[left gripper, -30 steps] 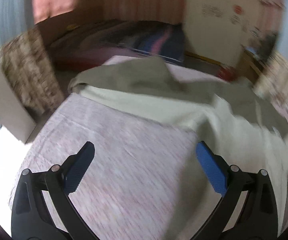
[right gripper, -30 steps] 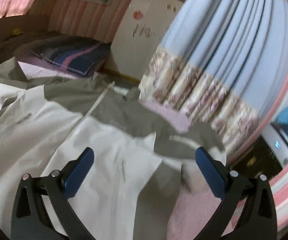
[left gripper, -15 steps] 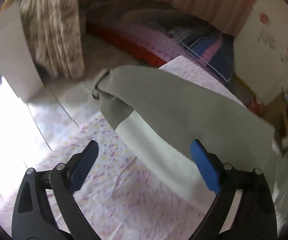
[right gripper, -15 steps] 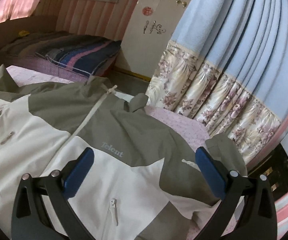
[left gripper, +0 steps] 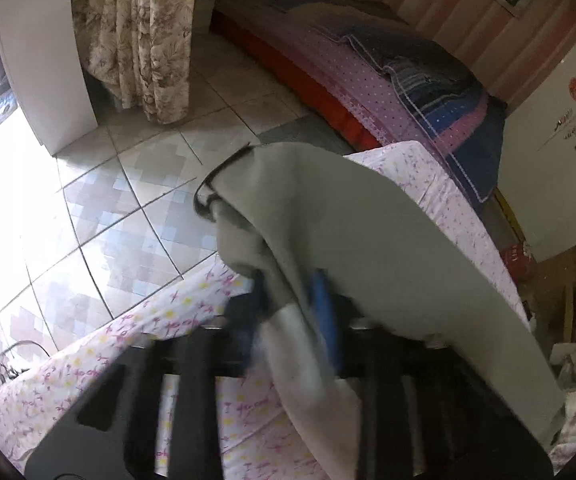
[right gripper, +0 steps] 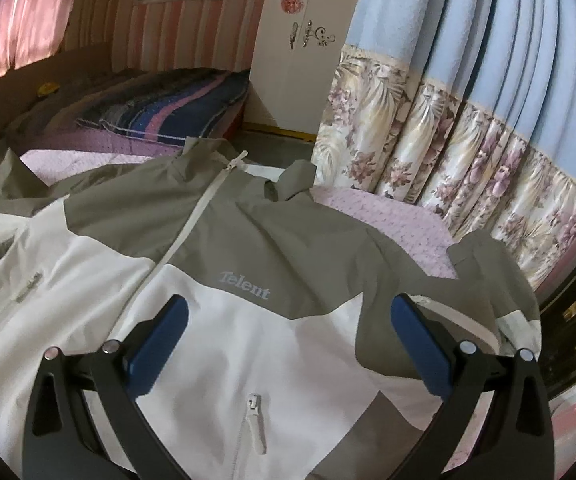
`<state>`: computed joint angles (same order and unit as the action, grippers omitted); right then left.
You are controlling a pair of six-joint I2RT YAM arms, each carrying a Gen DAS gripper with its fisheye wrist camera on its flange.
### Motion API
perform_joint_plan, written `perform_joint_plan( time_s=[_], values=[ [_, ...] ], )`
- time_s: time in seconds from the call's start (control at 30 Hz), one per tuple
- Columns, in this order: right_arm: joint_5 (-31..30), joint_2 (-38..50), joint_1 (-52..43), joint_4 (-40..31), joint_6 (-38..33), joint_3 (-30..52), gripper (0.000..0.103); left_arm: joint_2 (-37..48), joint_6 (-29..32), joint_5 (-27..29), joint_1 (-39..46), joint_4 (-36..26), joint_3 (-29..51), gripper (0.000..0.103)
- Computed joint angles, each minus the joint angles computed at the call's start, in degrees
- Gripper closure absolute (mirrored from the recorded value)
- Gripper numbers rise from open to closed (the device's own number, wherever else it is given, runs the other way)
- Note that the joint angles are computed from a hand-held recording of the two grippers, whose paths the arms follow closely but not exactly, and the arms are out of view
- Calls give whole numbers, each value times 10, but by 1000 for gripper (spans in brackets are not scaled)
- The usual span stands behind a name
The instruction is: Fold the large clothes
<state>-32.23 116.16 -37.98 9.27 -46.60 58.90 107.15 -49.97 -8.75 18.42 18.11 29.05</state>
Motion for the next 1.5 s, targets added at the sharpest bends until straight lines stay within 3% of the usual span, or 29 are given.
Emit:
perform_joint_plan(
  time_s=[0.1, 0.2, 0.3, 0.4, 0.43, 0.53, 0.67, 0.8, 0.93, 1.0, 1.07, 1.17, 1.23, 1.33, 1.4, 1.43, 1.47, 1.5],
  values=[
    [-8, 4, -3, -16, 1, 14, 2, -46, 1, -23, -20, -30, -10, 93],
    [-20, 7, -7, -25, 13, 32, 2, -172, -1, -99, -80, -86, -37, 93],
    [-38, 12, -10, -50, 34, 61, 2, -297, -32, -175, -191, -202, -14, 93],
    [-58, 20, -15, -82, 52, 91, 2, -339, -51, -211, -308, -261, 38, 94],
    [-62, 25, -16, -94, 56, 104, 2, -331, -51, -222, -358, -268, 69, 102],
    [-78, 39, -24, -127, 75, 137, 2, -267, -27, -230, -474, -238, 150, 103],
    [-90, 49, -44, -145, 95, 160, 2, -43, 34, -233, -600, -244, 363, 103],
    [-80, 49, -61, -130, 88, 156, 2, 103, 45, -187, -625, -284, 499, 103],
    [-56, 64, -65, -124, 80, 166, 2, 192, 31, -218, -628, -401, 580, 101],
    [-60, 73, -66, -146, 74, 179, 2, 213, 11, -256, -623, -453, 599, 77],
    [-55, 74, -63, -142, 69, 174, 2, 204, -9, -332, -612, -489, 566, 20],
    [-40, 73, -54, -124, 61, 158, 2, 176, -29, -422, -586, -544, 513, 14],
    [-36, 74, -47, -121, 60, 153, 2, 163, 6, -414, -550, -550, 482, 9],
    [-34, 71, -35, -121, 62, 144, 2, 189, 58, -405, -511, -556, 479, 10],
    [-33, 65, -27, -117, 61, 134, 2, 207, 102, -384, -486, -528, 466, 20],
    [-33, 63, -24, -115, 59, 131, 2, 206, 124, -363, -476, -508, 457, 50],
    [-32, 59, -20, -110, 57, 125, 2, 208, 146, -328, -464, -489, 455, 68],
    [-30, 55, -17, -103, 56, 119, 2, 213, 147, -309, -456, -487, 461, 72]
  ],
)
